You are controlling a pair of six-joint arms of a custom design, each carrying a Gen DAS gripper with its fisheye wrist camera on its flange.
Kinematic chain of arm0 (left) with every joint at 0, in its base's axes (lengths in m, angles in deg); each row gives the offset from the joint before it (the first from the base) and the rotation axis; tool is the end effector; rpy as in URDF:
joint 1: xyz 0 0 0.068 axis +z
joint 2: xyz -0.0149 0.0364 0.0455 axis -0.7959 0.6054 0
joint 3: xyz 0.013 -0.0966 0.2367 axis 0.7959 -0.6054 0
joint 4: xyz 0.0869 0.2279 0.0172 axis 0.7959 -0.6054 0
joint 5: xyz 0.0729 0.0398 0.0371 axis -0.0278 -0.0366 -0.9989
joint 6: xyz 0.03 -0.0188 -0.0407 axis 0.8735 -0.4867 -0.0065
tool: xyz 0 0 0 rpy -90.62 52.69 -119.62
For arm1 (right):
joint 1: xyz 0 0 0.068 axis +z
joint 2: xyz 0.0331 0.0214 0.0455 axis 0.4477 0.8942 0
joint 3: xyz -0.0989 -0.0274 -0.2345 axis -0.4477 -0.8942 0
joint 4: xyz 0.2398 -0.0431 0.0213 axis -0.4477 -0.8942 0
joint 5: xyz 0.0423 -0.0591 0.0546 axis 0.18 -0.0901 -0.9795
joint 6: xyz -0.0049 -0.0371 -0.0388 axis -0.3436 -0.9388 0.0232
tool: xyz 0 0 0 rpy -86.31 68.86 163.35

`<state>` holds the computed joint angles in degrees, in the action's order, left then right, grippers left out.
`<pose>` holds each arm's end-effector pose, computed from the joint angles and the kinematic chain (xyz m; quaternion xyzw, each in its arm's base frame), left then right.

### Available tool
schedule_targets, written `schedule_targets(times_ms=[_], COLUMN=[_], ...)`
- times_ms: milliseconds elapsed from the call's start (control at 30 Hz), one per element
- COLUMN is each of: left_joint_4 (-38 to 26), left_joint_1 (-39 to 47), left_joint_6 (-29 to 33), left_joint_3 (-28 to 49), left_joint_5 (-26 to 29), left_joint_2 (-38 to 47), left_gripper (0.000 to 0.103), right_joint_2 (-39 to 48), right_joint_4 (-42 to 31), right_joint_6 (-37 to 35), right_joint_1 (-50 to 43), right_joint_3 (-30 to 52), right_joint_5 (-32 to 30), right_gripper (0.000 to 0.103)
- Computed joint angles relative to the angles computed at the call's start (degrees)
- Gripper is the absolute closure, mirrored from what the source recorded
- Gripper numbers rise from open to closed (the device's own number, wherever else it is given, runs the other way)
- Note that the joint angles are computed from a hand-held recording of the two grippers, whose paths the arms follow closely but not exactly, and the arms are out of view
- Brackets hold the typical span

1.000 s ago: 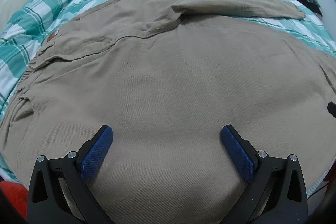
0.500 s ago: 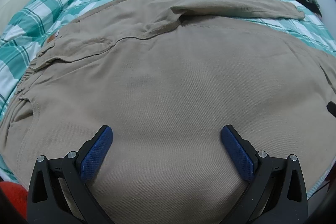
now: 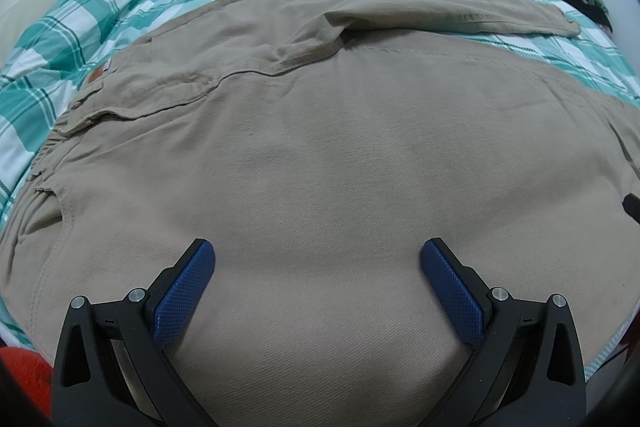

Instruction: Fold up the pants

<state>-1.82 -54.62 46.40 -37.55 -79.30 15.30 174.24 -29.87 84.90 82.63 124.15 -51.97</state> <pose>0.2299 -0.0092 0.0917 0.1196 0.9519 0.0027 0.2822 0.1701 0.2196 0.0919 0.0197 0.9467 -0.0090 0.3214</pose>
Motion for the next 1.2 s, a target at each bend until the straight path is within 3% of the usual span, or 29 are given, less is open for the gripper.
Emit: schedule_targets(times_ms=[333,400,500,567,667,767,867,1000,1033,1100,1200], left_joint_4=[0.0,-3.9,-20.6,-27.3,-29.0,-23.9,-20.4,-23.9,-23.4,-14.2,-9.3], left_joint_1=[0.0,-0.2,-0.2,1.4,2.6,0.9,-1.0,-0.7,0.7,2.6,2.4], left_joint_6=[-0.1,-0.6,-0.6,1.3,1.1,-1.6,-5.1,-7.1,-7.0,-7.9,-7.7], left_joint_3=[0.1,1.8,9.3,12.8,20.7,31.7,46.8,63.4,63.8,56.6,53.2], left_joint_5=[-0.1,-0.5,-0.9,2.9,6.4,4.4,-2.0,-7.7,-5.1,-0.5,-1.1], left_joint_2=[0.0,-0.7,-3.7,-7.5,-7.7,3.4,21.5,41.2,44.2,42.5,41.8], left_gripper=[0.001,0.001,0.001,0.001,0.001,0.001,0.001,0.0,0.001,0.001,0.001], right_joint_2=[-0.1,0.0,-0.7,-2.1,-6.8,-9.3,-3.2,13.0,17.5,27.5,37.6], right_joint_4=[-0.1,-0.3,-2.7,-8.1,-15.0,-15.9,-17.6,-15.6,-15.6,-17.6,-22.5], right_joint_6=[0.0,0.2,1.2,1.1,0.2,-4.6,-14.3,-30.6,-33.1,-36.8,-39.4], right_joint_1=[0.0,0.0,-0.3,-1.6,-4.4,-9.9,-17.1,-24.1,-25.6,-29.2,-34.1], right_joint_3=[0.0,0.1,1.0,3.5,5.8,8.4,19.9,42.6,48.1,60.1,71.6], right_joint_5=[0.0,-0.1,-1.3,-4.9,-10.8,-13.0,-14.5,-16.8,-18.5,-23.5,-26.9], right_gripper=[0.001,0.001,0.001,0.001,0.001,0.001,0.001,0.001,0.001,0.001,0.002])
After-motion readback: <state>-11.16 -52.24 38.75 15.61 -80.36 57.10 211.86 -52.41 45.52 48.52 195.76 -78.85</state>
